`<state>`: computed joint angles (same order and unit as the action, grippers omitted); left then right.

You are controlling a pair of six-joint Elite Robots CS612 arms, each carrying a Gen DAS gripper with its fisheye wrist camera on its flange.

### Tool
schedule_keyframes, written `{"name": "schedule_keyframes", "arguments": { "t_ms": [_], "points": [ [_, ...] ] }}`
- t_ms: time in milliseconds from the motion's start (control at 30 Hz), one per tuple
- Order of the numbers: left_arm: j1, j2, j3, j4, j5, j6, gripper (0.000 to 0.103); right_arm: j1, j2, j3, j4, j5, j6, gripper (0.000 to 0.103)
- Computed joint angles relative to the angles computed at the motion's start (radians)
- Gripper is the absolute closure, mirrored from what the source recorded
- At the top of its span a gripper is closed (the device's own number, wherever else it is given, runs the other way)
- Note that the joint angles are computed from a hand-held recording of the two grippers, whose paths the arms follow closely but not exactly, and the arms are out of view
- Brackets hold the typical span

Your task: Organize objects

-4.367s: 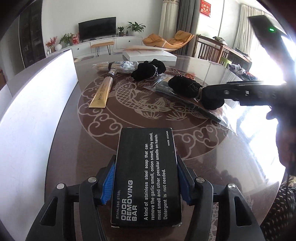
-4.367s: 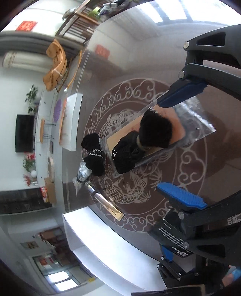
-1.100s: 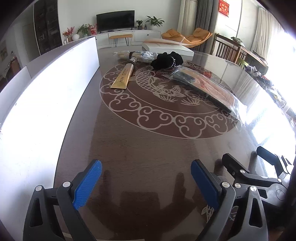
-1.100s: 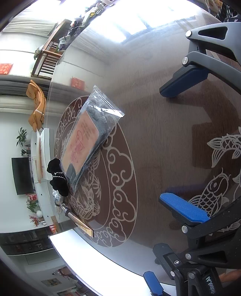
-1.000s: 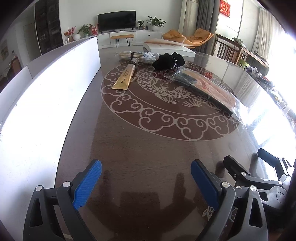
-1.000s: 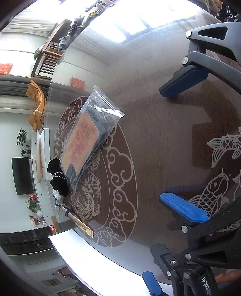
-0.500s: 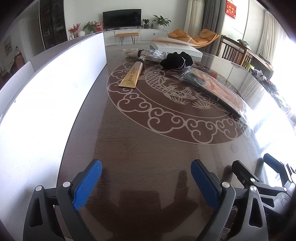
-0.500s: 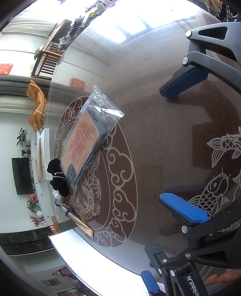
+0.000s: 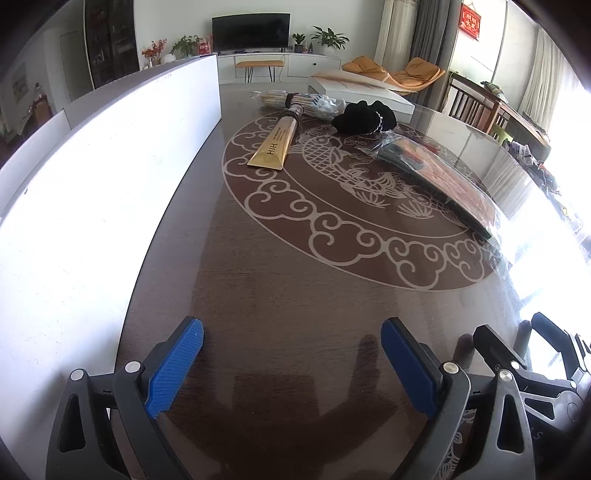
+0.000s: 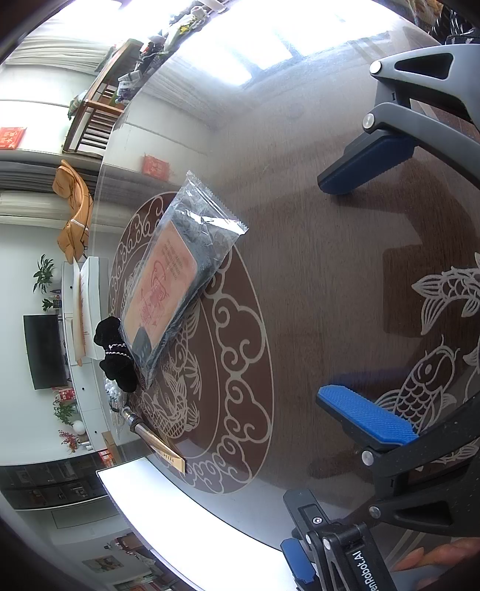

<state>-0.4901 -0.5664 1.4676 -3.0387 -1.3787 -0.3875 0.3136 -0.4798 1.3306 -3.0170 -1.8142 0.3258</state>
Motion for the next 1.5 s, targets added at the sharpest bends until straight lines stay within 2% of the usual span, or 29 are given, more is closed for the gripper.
{"name": "schedule_keyframes", "arguments": {
  "t_ms": [633, 933, 1500],
  "points": [
    [-0.009, 0.005, -0.009, 0.024, 0.044, 0.032, 0.004, 0.0, 0.001, -0.001, 0.0, 0.0, 0.0, 0.0],
    [-0.01, 0.006, -0.012, 0.026, 0.042, 0.035, 0.0, 0.0, 0.001, -0.002, 0.0, 0.001, 0.0, 0.0],
    [-0.01, 0.006, -0.011, 0.025, 0.042, 0.035, 0.0, 0.0, 0.0, -0.001, 0.0, -0.004, -0.001, 0.0]
  ]
}}
